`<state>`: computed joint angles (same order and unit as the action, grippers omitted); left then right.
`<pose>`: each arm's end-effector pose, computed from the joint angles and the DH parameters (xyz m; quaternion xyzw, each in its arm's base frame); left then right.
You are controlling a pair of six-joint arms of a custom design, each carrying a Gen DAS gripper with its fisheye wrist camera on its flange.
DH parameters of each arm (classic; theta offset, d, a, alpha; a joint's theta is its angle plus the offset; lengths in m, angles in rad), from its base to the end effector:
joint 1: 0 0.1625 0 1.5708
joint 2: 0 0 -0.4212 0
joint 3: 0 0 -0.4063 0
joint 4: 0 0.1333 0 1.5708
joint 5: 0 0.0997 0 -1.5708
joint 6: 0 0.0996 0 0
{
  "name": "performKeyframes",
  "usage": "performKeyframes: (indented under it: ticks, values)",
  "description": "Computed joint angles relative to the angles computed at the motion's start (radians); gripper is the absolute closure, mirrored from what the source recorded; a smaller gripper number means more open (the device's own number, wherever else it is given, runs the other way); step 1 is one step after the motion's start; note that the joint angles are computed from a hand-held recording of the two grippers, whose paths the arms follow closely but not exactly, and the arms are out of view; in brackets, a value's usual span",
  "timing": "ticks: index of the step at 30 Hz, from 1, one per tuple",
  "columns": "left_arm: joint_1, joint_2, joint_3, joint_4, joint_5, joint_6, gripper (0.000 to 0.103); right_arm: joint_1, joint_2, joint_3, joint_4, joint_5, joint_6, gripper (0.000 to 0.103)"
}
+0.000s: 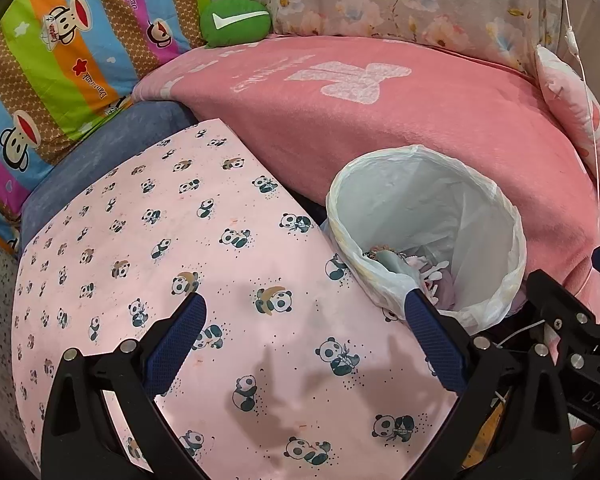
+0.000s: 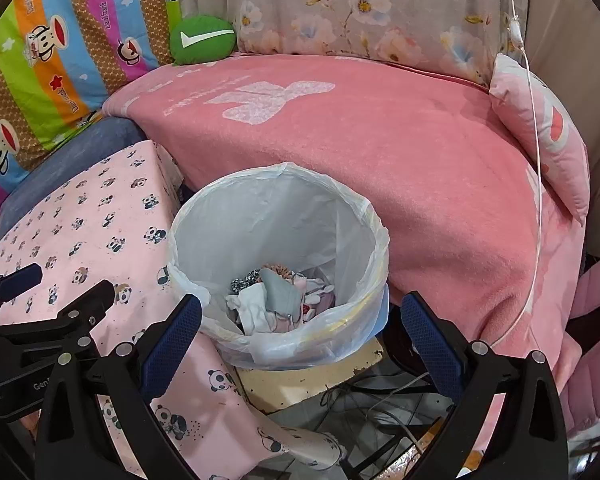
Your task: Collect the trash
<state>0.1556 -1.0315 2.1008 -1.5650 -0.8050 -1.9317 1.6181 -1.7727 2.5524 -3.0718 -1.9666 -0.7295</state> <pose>-0.3598 -0.2612 0.0458 -0.0185 0.8192 -0.3679 0.4396 0.1109 -0.3352 0.2863 0.2832 -0.8753 0.2645 0.2891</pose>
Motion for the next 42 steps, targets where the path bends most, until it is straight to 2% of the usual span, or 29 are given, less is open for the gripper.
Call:
performKeyframes:
  ticks: [17,42]
  values:
    - [-0.031,-0.009,0.009,0.009,-0.01,-0.018,0.008,0.016,-0.034,0.012,0.012,-0.005,0.014,0.004]
    - [-0.033,-0.011,0.012,0.01,-0.012,-0.021,0.008,0.019,-0.047,0.019,0.017,-0.01,0.017,0.004]
